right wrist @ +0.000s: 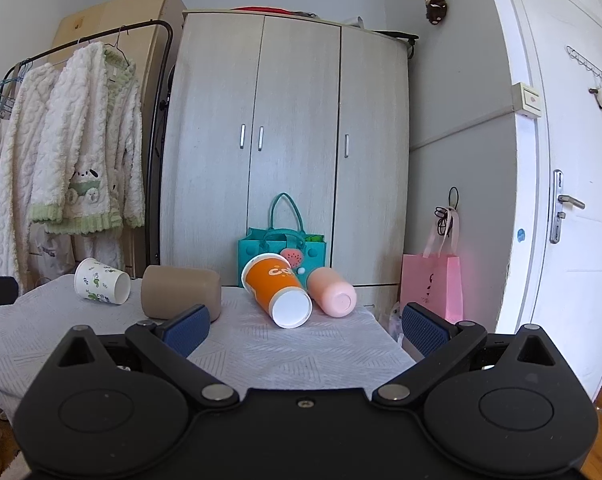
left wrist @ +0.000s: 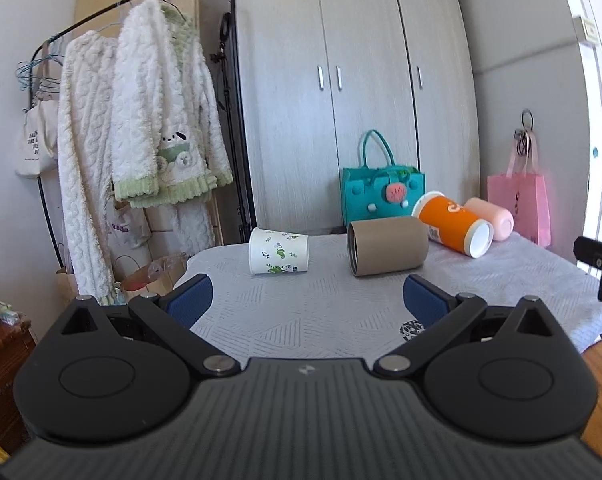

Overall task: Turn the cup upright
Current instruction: 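Move the right gripper toward the orange cup's base and close around it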

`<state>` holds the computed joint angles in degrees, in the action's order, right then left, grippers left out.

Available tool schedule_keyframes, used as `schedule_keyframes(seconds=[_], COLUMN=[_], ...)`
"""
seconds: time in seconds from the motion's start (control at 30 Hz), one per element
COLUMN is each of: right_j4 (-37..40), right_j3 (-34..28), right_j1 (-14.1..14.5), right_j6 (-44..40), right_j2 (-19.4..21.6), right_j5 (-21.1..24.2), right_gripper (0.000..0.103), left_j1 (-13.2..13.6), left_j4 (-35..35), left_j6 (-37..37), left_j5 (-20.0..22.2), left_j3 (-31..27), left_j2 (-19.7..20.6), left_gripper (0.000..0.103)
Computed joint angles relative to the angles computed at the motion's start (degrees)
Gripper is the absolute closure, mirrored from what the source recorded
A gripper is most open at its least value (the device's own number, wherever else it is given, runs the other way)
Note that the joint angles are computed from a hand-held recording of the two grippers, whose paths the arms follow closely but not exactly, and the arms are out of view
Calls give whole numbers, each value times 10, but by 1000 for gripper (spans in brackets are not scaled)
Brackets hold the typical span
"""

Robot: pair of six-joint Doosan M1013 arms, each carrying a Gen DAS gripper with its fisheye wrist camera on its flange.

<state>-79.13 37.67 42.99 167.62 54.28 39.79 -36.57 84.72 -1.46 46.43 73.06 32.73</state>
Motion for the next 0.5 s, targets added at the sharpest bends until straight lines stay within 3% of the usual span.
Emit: schedule_keyframes(seconds=[0.17, 0.3, 0.5], right_j4=[70, 277, 536], right_j3=[-8, -44, -156], right_j1=[-15, -34, -57], right_j6=[-85, -309, -581], right_j2=[-11, -12, 26], right_j5=[-49, -81, -37], right_gripper=[0, 0, 0], left_j1=[10, 22, 49], left_j4=[-121, -212, -353], left_j6=[173, 304, 431], left_j5=[2, 2, -45], left_j3=[-70, -128, -204], left_j2=[16, 33, 59], left_gripper=[0, 0, 0])
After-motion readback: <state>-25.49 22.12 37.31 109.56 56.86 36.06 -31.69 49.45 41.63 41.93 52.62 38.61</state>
